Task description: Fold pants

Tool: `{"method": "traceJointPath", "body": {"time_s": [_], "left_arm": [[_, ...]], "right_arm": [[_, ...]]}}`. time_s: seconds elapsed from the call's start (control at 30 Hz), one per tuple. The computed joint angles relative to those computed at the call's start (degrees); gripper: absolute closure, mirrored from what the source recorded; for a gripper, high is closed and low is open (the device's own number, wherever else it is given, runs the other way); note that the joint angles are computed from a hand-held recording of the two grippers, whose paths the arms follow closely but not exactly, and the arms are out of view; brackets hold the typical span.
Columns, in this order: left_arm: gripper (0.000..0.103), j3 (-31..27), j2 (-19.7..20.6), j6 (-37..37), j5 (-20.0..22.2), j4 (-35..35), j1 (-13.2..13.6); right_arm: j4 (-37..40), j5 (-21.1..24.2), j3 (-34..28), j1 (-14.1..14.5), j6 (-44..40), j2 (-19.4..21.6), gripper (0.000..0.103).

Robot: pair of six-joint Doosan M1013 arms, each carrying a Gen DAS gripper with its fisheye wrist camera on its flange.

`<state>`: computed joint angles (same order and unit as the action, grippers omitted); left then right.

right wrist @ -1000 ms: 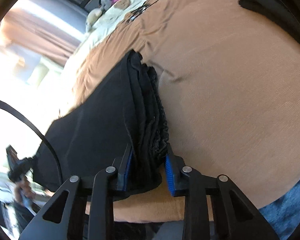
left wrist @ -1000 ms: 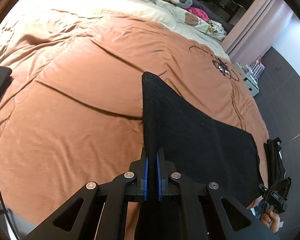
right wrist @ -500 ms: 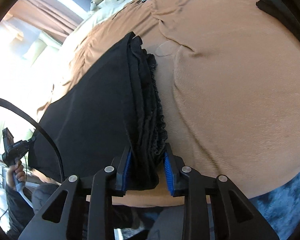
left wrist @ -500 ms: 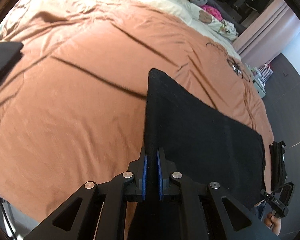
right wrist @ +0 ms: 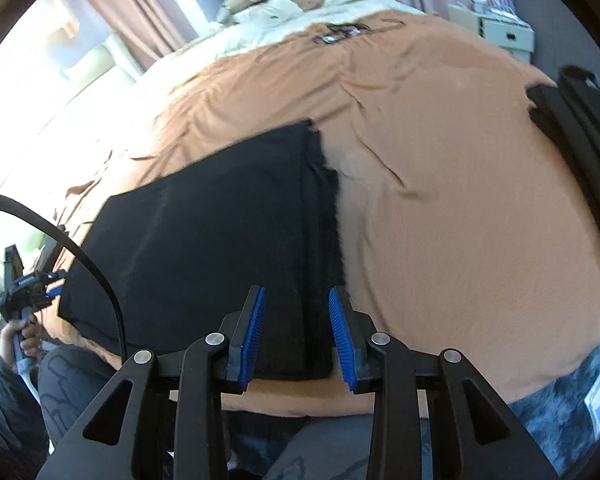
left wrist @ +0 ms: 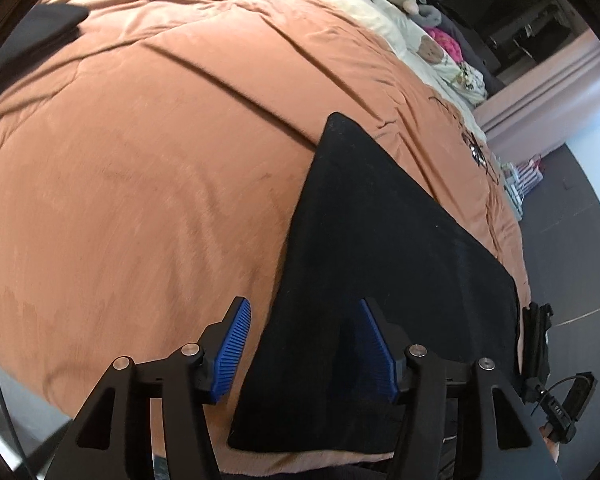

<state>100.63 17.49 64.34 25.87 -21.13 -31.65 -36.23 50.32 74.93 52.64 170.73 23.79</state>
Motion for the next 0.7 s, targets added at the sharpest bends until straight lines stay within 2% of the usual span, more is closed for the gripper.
{"method": "traceJointPath", "body": {"time_s": [0.2, 0.37, 0.47, 0.7], "left_arm": [[0.045, 3.36, -1.28, 2.81, -2.53, -6.10, 0.36], [0.045, 5.27, -2.10, 7.24, -4.30, -12.09, 0.84], [0.045, 6.03, -1.98, 12.78, -5.18, -19.07, 1.10], [0.045, 7.68, -1.15, 27.51, -8.45, -38.72, 1.20]], "right_arm": [[3.03, -3.62, -4.08, -0.01, -7.76, 2.80, 0.072], [7.26, -4.20, -9.73, -0.24, -14.52, 7.08, 0.072], [10.54, -4.31, -13.41, -0.55, -18.57, 9.89, 0.073], [17.41, -0.85, -24.75, -1.97, -28.08, 17.70, 0.073]]}}
